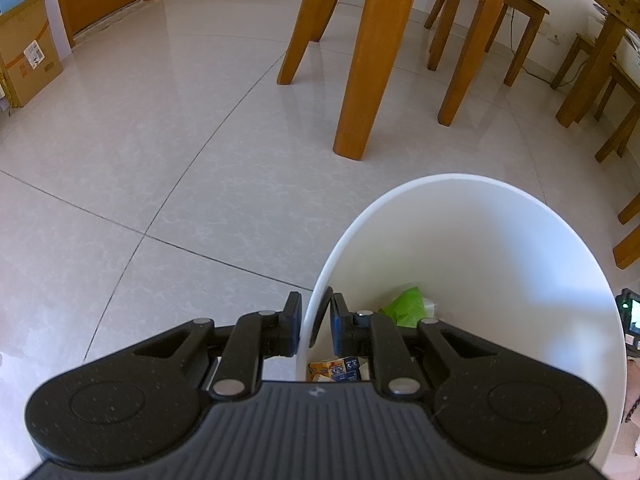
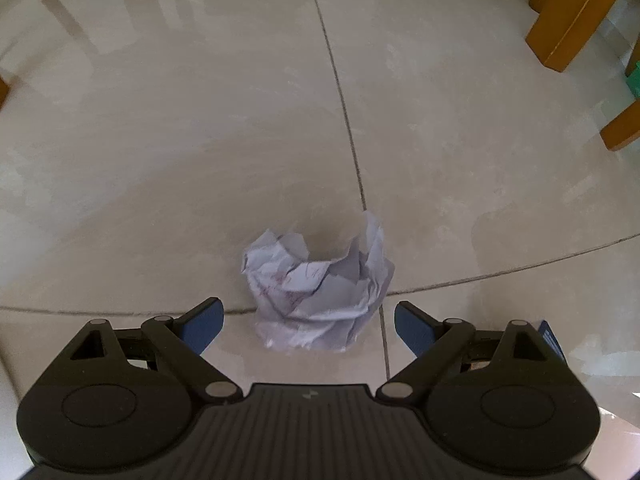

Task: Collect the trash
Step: 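Close the right gripper on the paper ball and lift it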

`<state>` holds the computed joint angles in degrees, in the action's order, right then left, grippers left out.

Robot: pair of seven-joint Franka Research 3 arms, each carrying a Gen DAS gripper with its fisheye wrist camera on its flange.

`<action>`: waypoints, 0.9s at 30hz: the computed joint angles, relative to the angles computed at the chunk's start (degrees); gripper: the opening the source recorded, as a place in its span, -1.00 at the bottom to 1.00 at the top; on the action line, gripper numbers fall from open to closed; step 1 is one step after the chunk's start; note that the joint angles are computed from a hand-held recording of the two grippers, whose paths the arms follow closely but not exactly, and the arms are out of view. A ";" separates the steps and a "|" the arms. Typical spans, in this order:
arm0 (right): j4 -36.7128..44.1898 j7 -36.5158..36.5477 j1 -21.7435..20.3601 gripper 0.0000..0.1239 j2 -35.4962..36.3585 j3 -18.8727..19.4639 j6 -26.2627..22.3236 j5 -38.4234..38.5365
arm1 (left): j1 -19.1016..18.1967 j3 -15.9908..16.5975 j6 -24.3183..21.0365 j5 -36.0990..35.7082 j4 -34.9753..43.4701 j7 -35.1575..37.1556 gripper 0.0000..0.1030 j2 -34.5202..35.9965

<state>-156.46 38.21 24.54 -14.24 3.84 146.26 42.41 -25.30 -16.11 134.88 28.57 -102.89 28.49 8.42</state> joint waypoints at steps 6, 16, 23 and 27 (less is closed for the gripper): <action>0.37 1.13 1.52 0.52 1.62 1.38 3.30 0.52 | -0.11 0.01 -0.33 -0.23 0.58 -0.27 -0.74 0.35; 3.10 -2.42 0.12 -0.05 3.36 -0.30 -1.76 1.17 | -0.42 0.13 -0.67 0.14 1.25 -0.44 -0.74 0.86; 4.08 -2.44 -2.49 -0.18 1.92 -0.85 -7.57 -1.00 | -0.50 0.13 -0.56 0.70 0.73 -0.54 -0.74 0.63; 4.68 -3.04 -4.65 -0.18 -1.17 -2.66 -14.45 -2.63 | -0.59 0.03 -0.65 1.22 0.38 0.27 -0.75 0.60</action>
